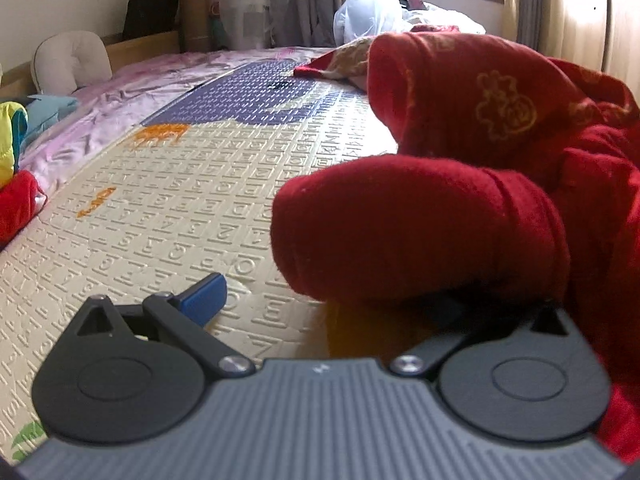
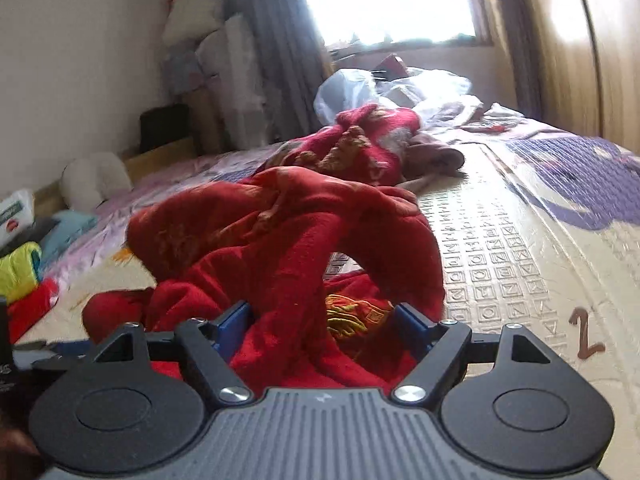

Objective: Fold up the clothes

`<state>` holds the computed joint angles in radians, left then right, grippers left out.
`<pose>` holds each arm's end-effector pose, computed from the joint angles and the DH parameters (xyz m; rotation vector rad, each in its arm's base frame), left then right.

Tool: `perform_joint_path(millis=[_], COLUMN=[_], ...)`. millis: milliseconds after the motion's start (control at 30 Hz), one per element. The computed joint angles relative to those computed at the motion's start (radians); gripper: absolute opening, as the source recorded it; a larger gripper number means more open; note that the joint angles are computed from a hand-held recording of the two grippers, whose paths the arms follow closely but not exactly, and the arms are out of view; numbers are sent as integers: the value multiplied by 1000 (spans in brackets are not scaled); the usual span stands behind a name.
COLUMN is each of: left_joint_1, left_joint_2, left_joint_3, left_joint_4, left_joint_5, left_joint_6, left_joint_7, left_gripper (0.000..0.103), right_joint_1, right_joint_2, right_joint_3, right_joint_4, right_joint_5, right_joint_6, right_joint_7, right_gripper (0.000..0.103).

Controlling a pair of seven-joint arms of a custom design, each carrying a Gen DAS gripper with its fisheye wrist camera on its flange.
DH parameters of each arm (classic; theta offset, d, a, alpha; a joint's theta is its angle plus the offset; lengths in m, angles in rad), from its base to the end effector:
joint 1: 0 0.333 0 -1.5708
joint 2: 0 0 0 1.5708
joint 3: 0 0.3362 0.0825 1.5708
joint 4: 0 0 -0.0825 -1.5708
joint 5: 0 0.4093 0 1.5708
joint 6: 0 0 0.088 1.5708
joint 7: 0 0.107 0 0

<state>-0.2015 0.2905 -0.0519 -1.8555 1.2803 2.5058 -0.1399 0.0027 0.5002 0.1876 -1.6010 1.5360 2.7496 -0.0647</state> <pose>0.6580 -0.1750 0.4049 -1.9504 1.1466 -0.5770 0.7402 0.0791 0.3884 -1.7355 1.0942 -0.4420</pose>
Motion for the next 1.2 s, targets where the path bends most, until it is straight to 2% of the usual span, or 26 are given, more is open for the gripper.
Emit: perform_joint_path(millis=[67, 133, 200, 367, 767, 1200], left_joint_1=[5, 5, 3, -1, -17, -20], left_joint_2=[-1, 2, 5, 7, 14, 19], left_joint_3=[4, 6, 6, 4, -1, 2], left_joint_4=[-5, -4, -2, -2, 5, 6], left_joint_5=[9, 17, 22, 23, 29, 50], left_joint_6=[21, 21, 18, 8, -39, -41], left_joint_7=[-22, -30, -33, -35, -39, -55], left_gripper=[103, 103, 103, 103, 103, 103], right_joint_1=[-13, -8, 1, 1, -9, 5], right_joint_2=[-16, -32, -42, -40, -48, 1], right_joint_3=[12, 6, -14, -35, -28, 5], right_joint_4=[-15, -32, -49, -47, -59, -21], right_joint_5=[59, 108, 71, -47, -35, -78], right_joint_6=[-9, -5, -32, -76, -74, 25], right_joint_7=[-113, -197, -162, 22, 41, 46], right_gripper=[94, 97, 97, 97, 101, 102])
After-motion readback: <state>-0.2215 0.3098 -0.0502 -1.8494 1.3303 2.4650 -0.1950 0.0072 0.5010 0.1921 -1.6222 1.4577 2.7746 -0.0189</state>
